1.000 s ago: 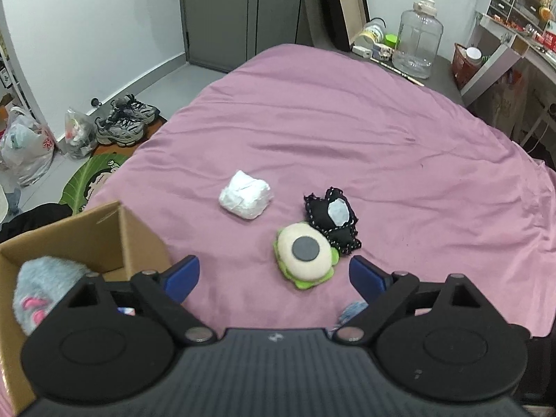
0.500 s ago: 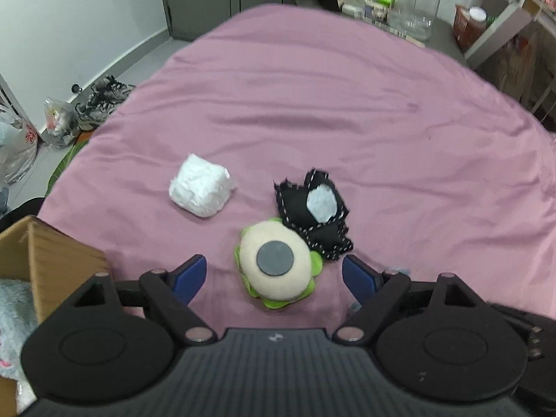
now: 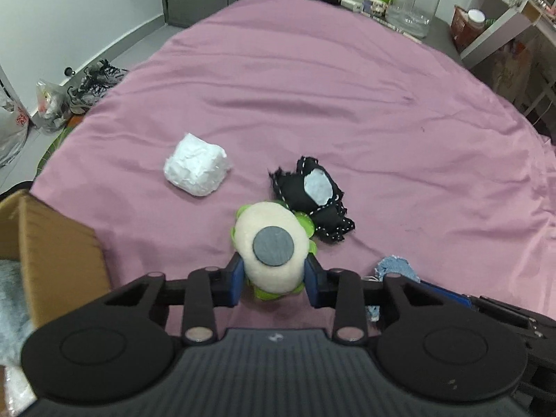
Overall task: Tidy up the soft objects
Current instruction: 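Grasp the green-and-cream eyeball plush with the left gripper while the right holds the denim plush, then carry the eyeball plush and denim plush with both grippers over the box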
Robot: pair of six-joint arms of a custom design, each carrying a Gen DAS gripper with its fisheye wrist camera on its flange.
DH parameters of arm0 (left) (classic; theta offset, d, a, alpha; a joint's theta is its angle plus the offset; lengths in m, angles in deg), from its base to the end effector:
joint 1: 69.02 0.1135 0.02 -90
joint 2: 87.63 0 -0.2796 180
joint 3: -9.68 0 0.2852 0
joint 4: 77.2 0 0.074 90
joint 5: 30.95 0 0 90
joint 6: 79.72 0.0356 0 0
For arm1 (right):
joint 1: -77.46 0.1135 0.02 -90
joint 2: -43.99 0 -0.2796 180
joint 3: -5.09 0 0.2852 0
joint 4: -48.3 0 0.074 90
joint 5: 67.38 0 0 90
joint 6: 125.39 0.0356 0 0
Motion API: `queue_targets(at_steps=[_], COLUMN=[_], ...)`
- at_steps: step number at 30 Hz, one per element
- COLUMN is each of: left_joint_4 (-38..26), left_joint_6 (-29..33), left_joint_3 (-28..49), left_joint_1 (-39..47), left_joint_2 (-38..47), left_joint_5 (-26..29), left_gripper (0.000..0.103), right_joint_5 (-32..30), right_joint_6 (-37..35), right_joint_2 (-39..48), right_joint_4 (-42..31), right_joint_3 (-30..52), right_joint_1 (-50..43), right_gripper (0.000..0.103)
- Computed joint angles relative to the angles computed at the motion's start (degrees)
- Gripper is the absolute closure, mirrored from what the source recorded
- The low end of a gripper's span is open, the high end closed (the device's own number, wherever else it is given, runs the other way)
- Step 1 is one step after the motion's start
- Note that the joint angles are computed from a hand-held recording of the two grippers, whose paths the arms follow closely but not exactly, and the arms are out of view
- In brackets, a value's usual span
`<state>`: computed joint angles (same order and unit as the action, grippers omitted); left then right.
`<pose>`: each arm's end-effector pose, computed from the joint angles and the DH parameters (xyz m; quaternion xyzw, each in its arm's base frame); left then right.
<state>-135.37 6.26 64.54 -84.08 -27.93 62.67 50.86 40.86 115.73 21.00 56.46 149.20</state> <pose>0.2049 -0.0575 0.2332 0.1008 0.9667 -0.0689 0.2249 0.1008 0.2518 0.2019 0.1236 0.9002 0.2738 0.3152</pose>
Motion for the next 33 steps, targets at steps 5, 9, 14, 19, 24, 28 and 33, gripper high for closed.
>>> queue_targets(at_steps=[5, 9, 14, 19, 24, 28, 33], left_joint_4=[-4.43, -7.5, -11.24, -14.75, -18.88, -22.83, -28.5], left_joint_6=[1.62, 3.19, 6.92, 11.83, 17.81, 26.09, 37.51], left_joint_3=[0.84, 1.99, 3.67, 5.42, 7.04, 8.31, 10.73], left_joint_1=[3.7, 6.84, 12.66, 19.4, 27.88, 37.59, 50.66], left_joint_2=[-6.05, -9.72, -13.8, -16.94, -18.04, -17.73, -15.61], left_joint_5=[2.43, 4.48, 9.05, 13.89, 19.29, 24.99, 31.71], left_gripper=[0.069, 0.069, 0.069, 0.069, 0.069, 0.069, 0.069], right_joint_5=[3.71, 6.83, 10.69, 13.38, 15.74, 16.94, 18.05], right_joint_6=[1.28, 2.45, 3.03, 3.61, 2.97, 2.96, 1.99], right_joint_2=[-1.22, -1.2, 1.11, 4.45, 8.44, 11.88, 16.64], right_joint_4=[-4.89, -8.56, -14.15, -18.73, -22.28, -24.83, -26.88], right_joint_3=[2.93, 6.16, 12.25, 18.59, 24.7, 29.56, 35.63], right_joint_1=[2.88, 5.25, 8.57, 10.39, 12.25, 13.42, 14.72], right_gripper=[0.077, 0.077, 0.077, 0.077, 0.077, 0.077, 0.077])
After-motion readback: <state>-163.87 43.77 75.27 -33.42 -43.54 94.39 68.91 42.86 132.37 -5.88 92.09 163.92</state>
